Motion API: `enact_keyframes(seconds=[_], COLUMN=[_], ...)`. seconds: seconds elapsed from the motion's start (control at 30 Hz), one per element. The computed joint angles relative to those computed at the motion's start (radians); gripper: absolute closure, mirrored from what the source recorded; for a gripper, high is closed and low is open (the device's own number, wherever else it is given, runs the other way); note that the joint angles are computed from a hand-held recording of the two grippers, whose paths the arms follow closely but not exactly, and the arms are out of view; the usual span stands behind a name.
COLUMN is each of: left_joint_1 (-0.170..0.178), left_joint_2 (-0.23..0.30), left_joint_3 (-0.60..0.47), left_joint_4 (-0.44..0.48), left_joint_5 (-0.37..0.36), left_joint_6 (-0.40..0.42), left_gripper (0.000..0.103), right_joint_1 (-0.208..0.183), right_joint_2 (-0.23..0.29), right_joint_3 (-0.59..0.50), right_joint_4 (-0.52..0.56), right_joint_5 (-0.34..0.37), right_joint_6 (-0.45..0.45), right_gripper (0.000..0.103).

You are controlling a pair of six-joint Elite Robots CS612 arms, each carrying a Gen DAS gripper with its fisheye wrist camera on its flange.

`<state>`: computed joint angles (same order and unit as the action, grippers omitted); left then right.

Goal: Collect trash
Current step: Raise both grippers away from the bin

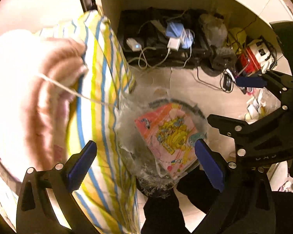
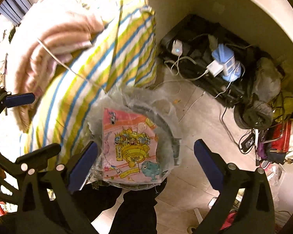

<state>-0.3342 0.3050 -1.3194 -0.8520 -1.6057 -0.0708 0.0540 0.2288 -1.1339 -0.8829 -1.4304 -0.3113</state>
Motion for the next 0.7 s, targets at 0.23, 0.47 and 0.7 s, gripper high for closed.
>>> enact_keyframes(seconds=[0.23, 0.47, 0.7], left_joint_1=[-0.009, -0.006, -0.015], left_joint_2=[-0.071, -0.126, -0.168], left_joint_3=[0.045, 0.083, 0.127], left_joint_4=[-0.042, -0.094, -0.114], left_joint_5=[0.054, 0.076, 0.141], left_joint_6=[0.072, 0.023, -0.098], left_gripper=[0.006, 0.006, 0.006], right_joint_1=[-0.001, -0.006, -0.014], right_joint_2=[-0.070, -0.112, -0.142], right_joint_3=[0.045, 0.065, 0.088], right_joint_4=[-0.018, -0.050, -0.085], right_joint_5=[-0.018, -0.023, -0.029], right_joint_6=[0.013, 0.017, 0.014], right_gripper=[0.007, 0.007, 0.007])
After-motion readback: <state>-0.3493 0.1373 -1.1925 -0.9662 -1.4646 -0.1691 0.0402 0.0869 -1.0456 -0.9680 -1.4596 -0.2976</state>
